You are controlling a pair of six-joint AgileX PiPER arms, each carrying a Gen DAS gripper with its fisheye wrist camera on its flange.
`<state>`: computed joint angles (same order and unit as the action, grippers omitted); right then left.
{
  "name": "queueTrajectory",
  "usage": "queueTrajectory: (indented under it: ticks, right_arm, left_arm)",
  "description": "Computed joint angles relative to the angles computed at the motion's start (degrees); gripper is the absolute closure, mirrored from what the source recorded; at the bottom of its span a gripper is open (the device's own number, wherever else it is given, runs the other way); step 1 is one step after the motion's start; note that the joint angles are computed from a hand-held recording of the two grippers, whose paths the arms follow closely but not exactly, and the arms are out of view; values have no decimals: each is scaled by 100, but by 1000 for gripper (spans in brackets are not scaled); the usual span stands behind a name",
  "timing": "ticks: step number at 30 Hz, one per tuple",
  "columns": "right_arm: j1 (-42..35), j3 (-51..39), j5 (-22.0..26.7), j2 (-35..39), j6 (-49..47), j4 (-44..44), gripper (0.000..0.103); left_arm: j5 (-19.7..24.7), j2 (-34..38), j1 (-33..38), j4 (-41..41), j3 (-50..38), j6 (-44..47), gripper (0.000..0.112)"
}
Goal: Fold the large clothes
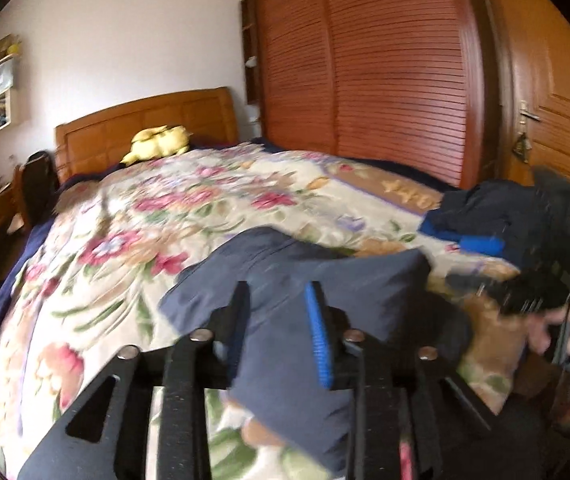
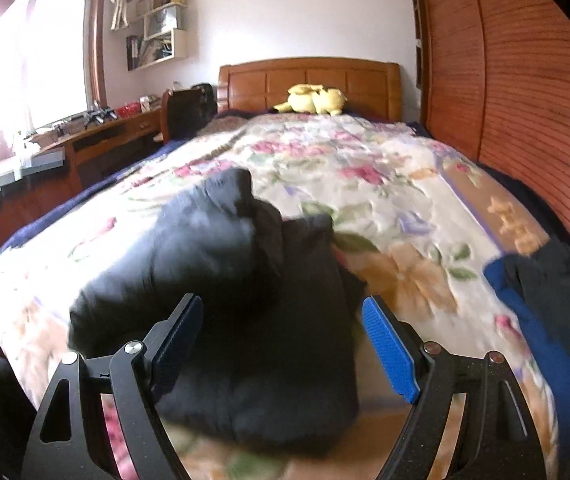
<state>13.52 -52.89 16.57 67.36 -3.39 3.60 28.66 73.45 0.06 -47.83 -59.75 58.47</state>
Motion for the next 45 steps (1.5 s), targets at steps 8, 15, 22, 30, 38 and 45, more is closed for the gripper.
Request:
queueTrajectory:
  ticks: [8,15,22,30,38,45]
  right_arm:
    - [660,-1685,621,1309,1155,-1336,20]
    - [736,-3468,1774,2572,693,-1134,20]
    - [532,-4390,2692,3296,286,-628,20]
    - [439,-4386,2893,3484,181,-210,20]
    - [351,-3729,2625,3148,-474,579,58]
    - [809,-3284,2064,2735,18,-478,92]
  left_arm:
    - [-20,347,1034,-2127,706,2095,77]
    - [88,787,1537,-3258,1046,3491,77]
    - [117,981,1780,-3433,1204,3985,76]
    - [253,880,2056,-3545,1266,4145,76]
    - [287,909,2119,-3520,1269,4136,75]
    - [303,851,2122,-3578,1332,4236,75]
